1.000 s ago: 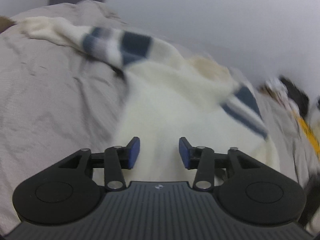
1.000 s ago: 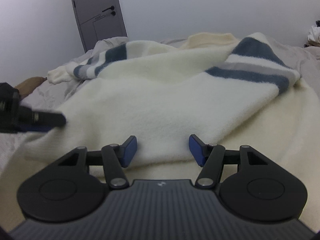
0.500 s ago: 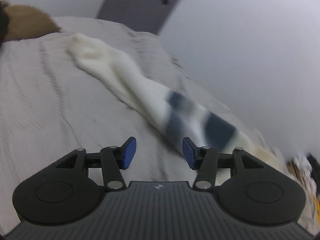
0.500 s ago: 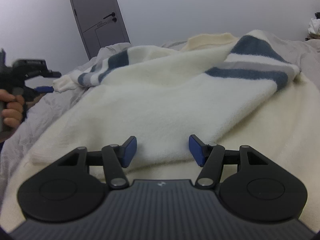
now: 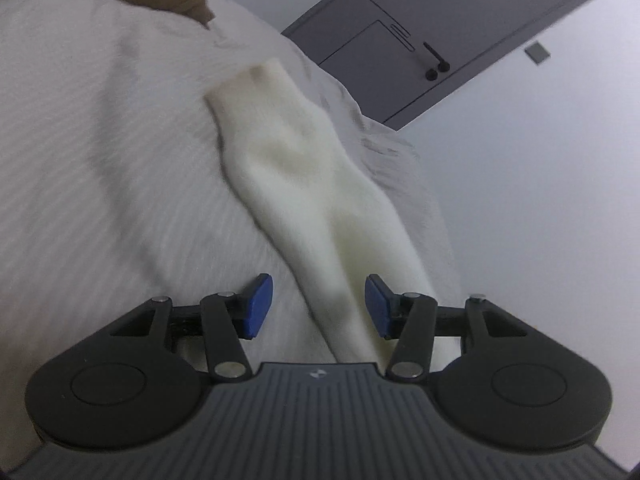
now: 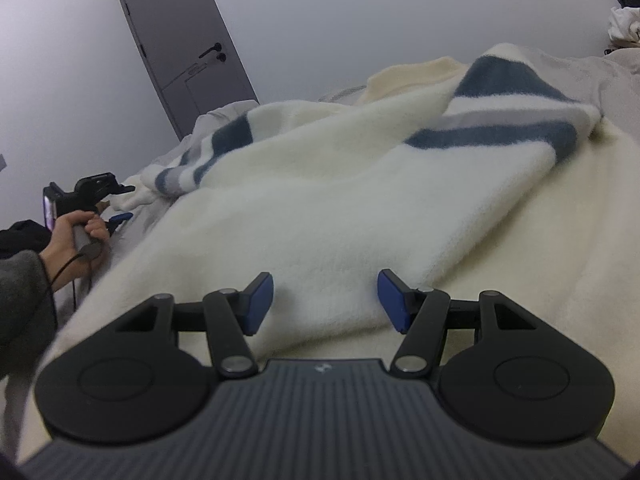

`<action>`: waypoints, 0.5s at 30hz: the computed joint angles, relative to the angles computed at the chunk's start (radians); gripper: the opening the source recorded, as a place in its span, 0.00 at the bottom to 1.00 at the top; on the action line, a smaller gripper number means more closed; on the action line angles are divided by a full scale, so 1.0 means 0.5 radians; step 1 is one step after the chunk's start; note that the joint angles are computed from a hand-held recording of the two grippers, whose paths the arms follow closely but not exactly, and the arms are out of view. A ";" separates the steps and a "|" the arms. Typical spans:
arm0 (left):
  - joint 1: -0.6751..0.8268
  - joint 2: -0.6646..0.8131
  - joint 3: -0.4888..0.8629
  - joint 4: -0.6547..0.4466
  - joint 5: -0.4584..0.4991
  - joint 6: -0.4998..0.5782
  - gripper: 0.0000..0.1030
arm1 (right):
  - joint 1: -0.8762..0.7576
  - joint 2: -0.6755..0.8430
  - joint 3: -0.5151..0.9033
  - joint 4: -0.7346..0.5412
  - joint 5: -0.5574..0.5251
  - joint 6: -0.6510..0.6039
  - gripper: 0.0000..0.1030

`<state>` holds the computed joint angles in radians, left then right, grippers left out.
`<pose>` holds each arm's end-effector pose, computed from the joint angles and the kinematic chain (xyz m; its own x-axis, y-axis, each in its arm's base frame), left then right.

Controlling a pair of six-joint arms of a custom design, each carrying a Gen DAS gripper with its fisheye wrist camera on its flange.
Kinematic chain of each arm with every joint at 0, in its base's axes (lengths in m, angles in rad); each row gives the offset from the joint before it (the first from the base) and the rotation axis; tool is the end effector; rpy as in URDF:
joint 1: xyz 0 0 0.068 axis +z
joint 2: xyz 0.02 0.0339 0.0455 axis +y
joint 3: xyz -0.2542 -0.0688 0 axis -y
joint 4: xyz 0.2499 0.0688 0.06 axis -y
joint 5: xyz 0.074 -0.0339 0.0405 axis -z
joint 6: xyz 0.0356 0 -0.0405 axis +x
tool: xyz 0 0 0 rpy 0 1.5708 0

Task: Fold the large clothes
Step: 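Grasp the striped sleeve cuff with the left tool and lift it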

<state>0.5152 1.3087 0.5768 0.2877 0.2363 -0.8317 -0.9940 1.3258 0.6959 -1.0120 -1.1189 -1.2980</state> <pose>0.2462 0.1298 0.1900 -0.0338 -0.8449 -0.5339 -0.4751 0.4836 -0.7351 0.1301 -0.1412 0.1721 -0.5326 0.0475 -0.8450 -0.4158 0.8549 0.3102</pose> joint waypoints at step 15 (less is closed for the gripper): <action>-0.239 0.423 0.747 -0.415 -0.736 0.300 0.12 | 0.132 -0.224 -0.177 0.458 -0.036 0.505 0.60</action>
<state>0.3958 1.5204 0.9502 0.0803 -0.1317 -0.6817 -0.9281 1.2140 0.6072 -0.7828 -1.1372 -1.0453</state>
